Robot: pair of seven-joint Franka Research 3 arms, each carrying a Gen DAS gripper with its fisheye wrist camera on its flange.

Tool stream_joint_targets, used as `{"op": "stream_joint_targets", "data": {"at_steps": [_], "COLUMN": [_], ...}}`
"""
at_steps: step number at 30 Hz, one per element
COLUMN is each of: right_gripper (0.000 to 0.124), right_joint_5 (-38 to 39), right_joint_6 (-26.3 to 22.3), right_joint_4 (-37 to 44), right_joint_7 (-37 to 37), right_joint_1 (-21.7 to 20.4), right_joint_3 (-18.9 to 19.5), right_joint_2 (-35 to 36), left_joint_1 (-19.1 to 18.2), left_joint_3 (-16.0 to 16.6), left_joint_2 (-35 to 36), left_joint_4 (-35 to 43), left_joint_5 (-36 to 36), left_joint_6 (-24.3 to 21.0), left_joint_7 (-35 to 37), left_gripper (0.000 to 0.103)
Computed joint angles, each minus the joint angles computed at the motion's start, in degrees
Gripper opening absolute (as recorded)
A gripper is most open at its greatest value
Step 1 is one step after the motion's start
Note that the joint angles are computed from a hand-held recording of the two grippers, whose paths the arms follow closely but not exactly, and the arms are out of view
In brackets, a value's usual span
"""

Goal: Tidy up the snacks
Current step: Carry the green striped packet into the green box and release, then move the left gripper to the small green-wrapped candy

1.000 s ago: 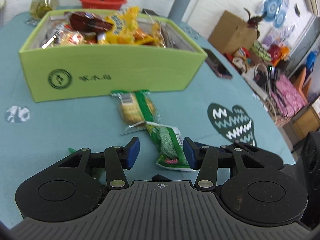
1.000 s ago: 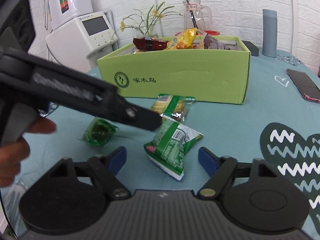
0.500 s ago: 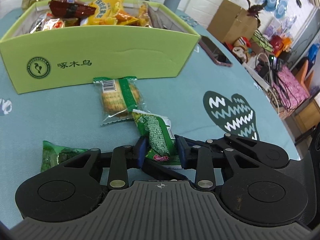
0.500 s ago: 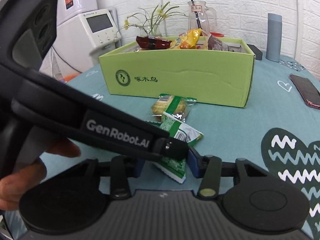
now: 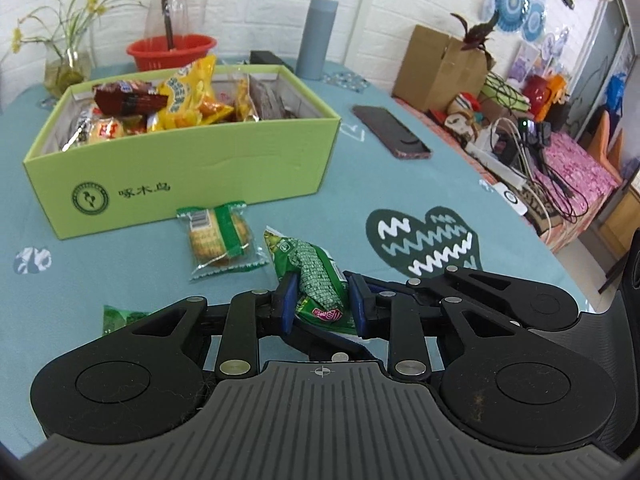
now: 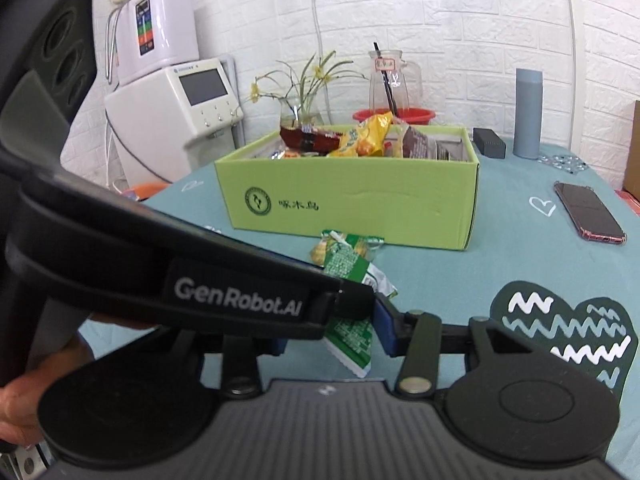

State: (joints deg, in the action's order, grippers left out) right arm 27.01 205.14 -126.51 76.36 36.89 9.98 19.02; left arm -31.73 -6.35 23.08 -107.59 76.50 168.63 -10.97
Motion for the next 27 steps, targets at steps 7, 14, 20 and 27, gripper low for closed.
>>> {"op": "stream_joint_targets", "data": {"at_steps": [7, 14, 20, 27], "right_gripper": [0.05, 0.05, 0.052, 0.062], "right_joint_5": [2.99, 3.26, -1.88, -6.22], "right_joint_6": [-1.68, -9.15, -22.7, -27.97], "right_joint_4": [6.15, 26.47, 47.74, 56.17], "right_joint_7": [-6.5, -12.8, -7.73, -4.38], "right_joint_1": [3.34, 2.81, 1.87, -3.24], "right_joint_3": [-4.74, -10.59, -15.59, -10.14], "right_joint_2": [2.11, 11.45, 24.71, 30.86], "left_joint_1": [1.57, 5.81, 13.08, 15.4], "left_joint_3": [0.72, 0.27, -8.7, -10.8], "left_joint_2": [2.06, 12.07, 25.77, 31.61], "left_joint_4": [4.77, 22.41, 39.37, 43.1], "left_joint_5": [-3.94, -16.2, -33.14, -41.94], "left_joint_6": [1.91, 3.16, -2.41, -0.18], "left_joint_7": [5.51, 22.32, 43.32, 51.85], "left_gripper": [0.003, 0.003, 0.003, 0.007]}}
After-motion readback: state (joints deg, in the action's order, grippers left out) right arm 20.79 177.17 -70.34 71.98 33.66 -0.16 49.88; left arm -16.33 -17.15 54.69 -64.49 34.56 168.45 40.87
